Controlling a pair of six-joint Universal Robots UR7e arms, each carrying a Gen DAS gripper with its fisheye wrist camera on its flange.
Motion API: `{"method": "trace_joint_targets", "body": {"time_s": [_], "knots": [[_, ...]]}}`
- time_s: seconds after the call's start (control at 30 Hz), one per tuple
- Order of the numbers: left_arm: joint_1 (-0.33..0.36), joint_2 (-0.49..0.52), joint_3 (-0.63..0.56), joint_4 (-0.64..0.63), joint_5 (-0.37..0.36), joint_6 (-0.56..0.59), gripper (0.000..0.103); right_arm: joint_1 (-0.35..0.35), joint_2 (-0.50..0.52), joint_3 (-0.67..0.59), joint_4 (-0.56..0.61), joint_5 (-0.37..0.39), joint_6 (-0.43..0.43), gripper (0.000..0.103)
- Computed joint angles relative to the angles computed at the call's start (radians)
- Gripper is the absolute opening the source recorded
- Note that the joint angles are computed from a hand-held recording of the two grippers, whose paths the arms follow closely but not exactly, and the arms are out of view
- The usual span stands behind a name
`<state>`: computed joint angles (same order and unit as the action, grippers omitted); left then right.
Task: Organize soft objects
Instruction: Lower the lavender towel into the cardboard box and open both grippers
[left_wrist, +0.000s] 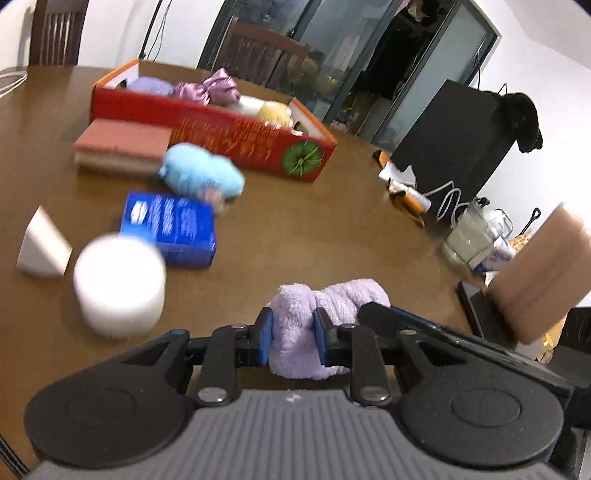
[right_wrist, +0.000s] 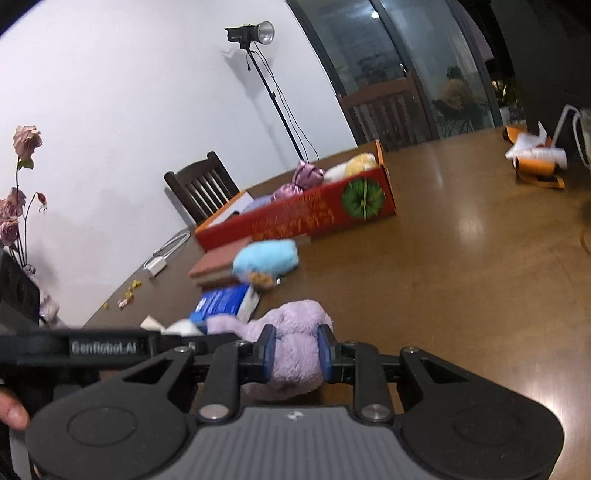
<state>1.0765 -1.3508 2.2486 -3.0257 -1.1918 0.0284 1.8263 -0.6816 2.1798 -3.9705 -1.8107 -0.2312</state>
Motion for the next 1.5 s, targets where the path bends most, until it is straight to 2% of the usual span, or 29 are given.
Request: {"method": "trace_joint_targets", "body": {"time_s": [0.1,0.13,0.17,0.23,0.3,0.33,0.37,0.4,0.47,0.5,0.63,0.73,0.8,0.9,1.03,1.2,1.33,1.4,1.43,1.5], "knots": [[0.002,-0.002,0.015,-0.020,0.026,-0.007,0.030,0.005,0.009,0.005,0.003,-0.022,-0.001,0.024],[-0.002,-0.007,0.026,-0.030,0.033,0.000,0.035,0.008,0.012,0.008,-0.002,-0.033,-0.005,0.024],[-0.005,-0.012,0.034,-0.038,0.037,0.002,0.047,0.010,0.017,0.008,-0.007,-0.041,-0.008,0.024],[0.000,-0.016,0.039,-0.039,0.022,-0.003,0.057,0.008,0.023,0.005,-0.012,-0.052,-0.013,0.024],[0.009,-0.012,0.034,-0.022,-0.007,0.006,0.052,0.003,0.026,0.004,-0.013,-0.053,-0.011,0.024],[0.012,-0.009,0.030,-0.010,-0.014,0.013,0.037,0.000,0.027,0.003,-0.013,-0.049,-0.011,0.024],[0.017,-0.005,0.026,0.000,-0.028,0.024,0.032,-0.002,0.027,0.003,-0.014,-0.045,-0.013,0.024],[0.016,0.000,0.023,-0.005,-0.029,0.030,0.031,-0.004,0.026,0.001,-0.010,-0.039,-0.014,0.024],[0.017,0.008,0.007,-0.001,-0.037,0.030,0.023,-0.003,0.021,-0.006,-0.003,-0.038,-0.017,0.023],[0.019,0.011,-0.009,0.009,-0.049,0.028,0.023,-0.004,0.016,-0.010,0.002,-0.030,-0.019,0.023],[0.018,0.054,-0.133,0.010,-0.100,0.088,0.023,0.008,-0.030,-0.063,0.046,0.025,-0.051,0.023],[0.038,0.142,-0.326,0.077,-0.155,0.115,0.023,0.021,-0.053,-0.198,0.140,0.062,-0.122,0.023],[0.058,0.232,-0.485,0.147,-0.172,0.133,0.023,0.016,-0.044,-0.320,0.233,0.078,-0.128,0.023],[0.095,0.383,-0.740,0.297,-0.169,0.098,0.023,0.005,0.017,-0.542,0.412,0.031,-0.108,0.023],[0.124,0.522,-0.936,0.405,-0.113,0.066,0.023,-0.016,0.123,-0.774,0.591,-0.056,-0.087,0.023],[0.149,0.592,-1.019,0.470,-0.109,0.064,0.025,-0.039,0.210,-0.893,0.649,-0.118,-0.089,0.024],[0.155,0.584,-1.005,0.463,-0.120,0.116,0.043,-0.037,0.227,-0.884,0.604,-0.172,-0.147,0.027],[0.151,0.573,-0.991,0.460,-0.114,0.138,0.047,-0.033,0.234,-0.885,0.572,-0.194,-0.189,0.034],[0.147,0.562,-0.981,0.454,-0.104,0.141,0.055,-0.030,0.235,-0.885,0.565,-0.205,-0.203,0.036],[0.144,0.536,-0.961,0.441,-0.093,0.153,0.057,-0.025,0.234,-0.884,0.544,-0.215,-0.212,0.037]]}}
